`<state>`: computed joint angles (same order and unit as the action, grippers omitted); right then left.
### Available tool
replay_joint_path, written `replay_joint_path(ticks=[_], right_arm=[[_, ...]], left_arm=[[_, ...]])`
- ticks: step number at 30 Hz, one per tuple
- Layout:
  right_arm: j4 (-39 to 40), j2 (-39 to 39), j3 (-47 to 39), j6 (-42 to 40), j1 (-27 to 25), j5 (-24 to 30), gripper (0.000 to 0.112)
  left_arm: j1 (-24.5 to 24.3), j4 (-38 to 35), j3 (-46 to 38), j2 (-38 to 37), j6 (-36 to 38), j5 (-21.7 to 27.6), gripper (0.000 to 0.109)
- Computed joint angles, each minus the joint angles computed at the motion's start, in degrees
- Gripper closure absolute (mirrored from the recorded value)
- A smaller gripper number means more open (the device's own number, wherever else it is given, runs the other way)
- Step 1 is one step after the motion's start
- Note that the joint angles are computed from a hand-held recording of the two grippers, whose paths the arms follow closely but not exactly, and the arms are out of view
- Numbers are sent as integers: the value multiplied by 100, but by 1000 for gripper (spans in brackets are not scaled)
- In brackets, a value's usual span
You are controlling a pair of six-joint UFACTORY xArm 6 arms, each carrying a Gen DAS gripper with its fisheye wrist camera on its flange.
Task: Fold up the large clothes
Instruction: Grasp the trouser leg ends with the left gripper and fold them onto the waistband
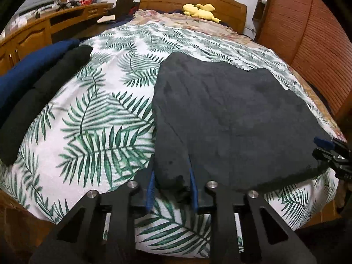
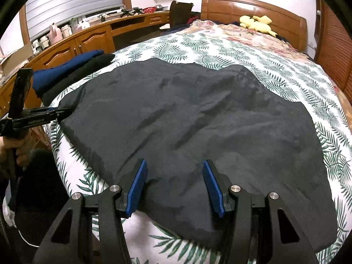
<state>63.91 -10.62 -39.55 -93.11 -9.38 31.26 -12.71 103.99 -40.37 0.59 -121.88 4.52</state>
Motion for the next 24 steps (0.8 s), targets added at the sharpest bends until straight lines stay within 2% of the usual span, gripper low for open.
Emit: replay_joint_path(ticks=[6,10,12,16,20,24], right_arm=[[137,-232,114,-204,-326,308,57],[241,-337,135,-320,-658,587,58],[316,-396,153,-407,-845,712,57],[389,-467,138,-549,-1320,1055,57],[394,-431,139,-670,-1777,1355,57],[254,-228,105,-731,-2134,1247,57]], left_arm=[[-598,-1125,61,-670,1198,782,90],[-1100,-1901,-454,-695,2155,1030,93],[-1309,-2189,-864,-528,2364,841,94],[-1871,-2188,-1811,11,2660,931,95],[-2349,-2768,-2871,814,3573,840,95],[-2710,-3741,-3563,1502,4705,709,95]])
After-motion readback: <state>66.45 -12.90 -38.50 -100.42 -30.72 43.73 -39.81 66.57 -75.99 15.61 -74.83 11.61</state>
